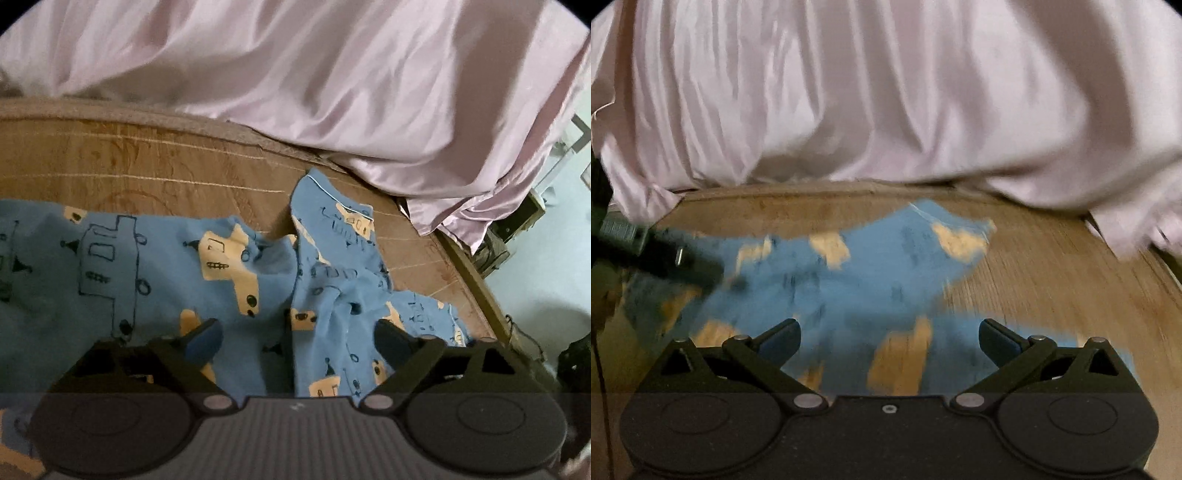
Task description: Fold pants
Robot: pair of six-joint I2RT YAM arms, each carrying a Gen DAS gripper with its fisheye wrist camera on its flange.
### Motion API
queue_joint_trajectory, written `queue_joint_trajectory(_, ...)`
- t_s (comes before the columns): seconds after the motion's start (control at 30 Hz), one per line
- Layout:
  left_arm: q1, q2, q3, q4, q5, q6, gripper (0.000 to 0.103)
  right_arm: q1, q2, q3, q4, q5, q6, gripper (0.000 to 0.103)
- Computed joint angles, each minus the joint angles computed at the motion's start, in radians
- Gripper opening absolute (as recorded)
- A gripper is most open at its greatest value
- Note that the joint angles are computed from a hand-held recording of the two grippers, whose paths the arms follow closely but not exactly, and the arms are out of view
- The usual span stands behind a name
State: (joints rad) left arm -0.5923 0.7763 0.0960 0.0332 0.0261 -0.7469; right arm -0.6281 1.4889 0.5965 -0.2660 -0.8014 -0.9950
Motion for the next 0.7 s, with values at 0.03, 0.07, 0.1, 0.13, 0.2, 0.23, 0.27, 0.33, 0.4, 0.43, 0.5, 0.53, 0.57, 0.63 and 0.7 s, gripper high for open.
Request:
queue_joint_trajectory(0.03,0.041,0.045,0.004,0.041,0.054,0.010,0.086,0.083,0.033,0.060,0.003,0.042,0.072,0.102)
queue_joint_trajectory(0.07,0.072,0.093,0.013,0.075,0.102,0.018,0.086,0.163,0.077,0.132,-0.006,0.078,0.142,0.102)
queue_joint_trajectory(0.1,0.091,0.129,0.025,0.092,0.139,0.028,0.084,0.235,0.120,0.201,-0.014,0.122,0.211,0.102)
queue_joint_trajectory(0.13,0.113,0.187,0.043,0.119,0.180,0.050,0.081,0.298,0.163,0.269,-0.034,0.175,0.269,0.102)
queue_joint_trajectory(0.2,0.137,0.261,0.063,0.168,0.225,0.073,0.080,0.404,0.259,0.416,-0.104,0.277,0.376,0.102)
queue_joint_trajectory(0.23,0.144,0.292,0.070,0.197,0.235,0.073,0.080,0.441,0.306,0.484,-0.138,0.309,0.425,0.102)
queue_joint_trajectory(0.27,0.160,0.333,0.074,0.243,0.253,0.068,0.080,0.475,0.357,0.557,-0.175,0.340,0.474,0.102)
queue_joint_trajectory(0.33,0.195,0.386,0.084,0.296,0.301,0.040,0.079,0.515,0.436,0.666,-0.228,0.381,0.553,0.101)
queue_joint_trajectory(0.4,0.225,0.446,0.091,0.359,0.345,0.014,0.078,0.542,0.490,0.734,-0.253,0.412,0.608,0.099)
queue_joint_trajectory(0.43,0.235,0.492,0.098,0.397,0.358,0.004,0.074,0.557,0.510,0.755,-0.260,0.435,0.625,0.093)
queue_joint_trajectory(0.5,0.253,0.567,0.128,0.411,0.380,-0.006,0.055,0.579,0.554,0.804,-0.296,0.480,0.641,0.084)
queue_joint_trajectory(0.53,0.266,0.589,0.139,0.405,0.393,-0.014,0.048,0.581,0.576,0.830,-0.316,0.489,0.646,0.083)
queue_joint_trajectory(0.57,0.276,0.615,0.143,0.421,0.406,-0.032,0.047,0.584,0.592,0.849,-0.332,0.496,0.658,0.082)
queue_joint_trajectory(0.63,0.291,0.631,0.126,0.463,0.427,-0.076,0.045,0.590,0.613,0.875,-0.351,0.505,0.678,0.080)
queue_joint_trajectory(0.7,0.297,0.612,0.099,0.485,0.440,-0.103,0.045,0.597,0.635,0.914,-0.387,0.520,0.695,0.079)
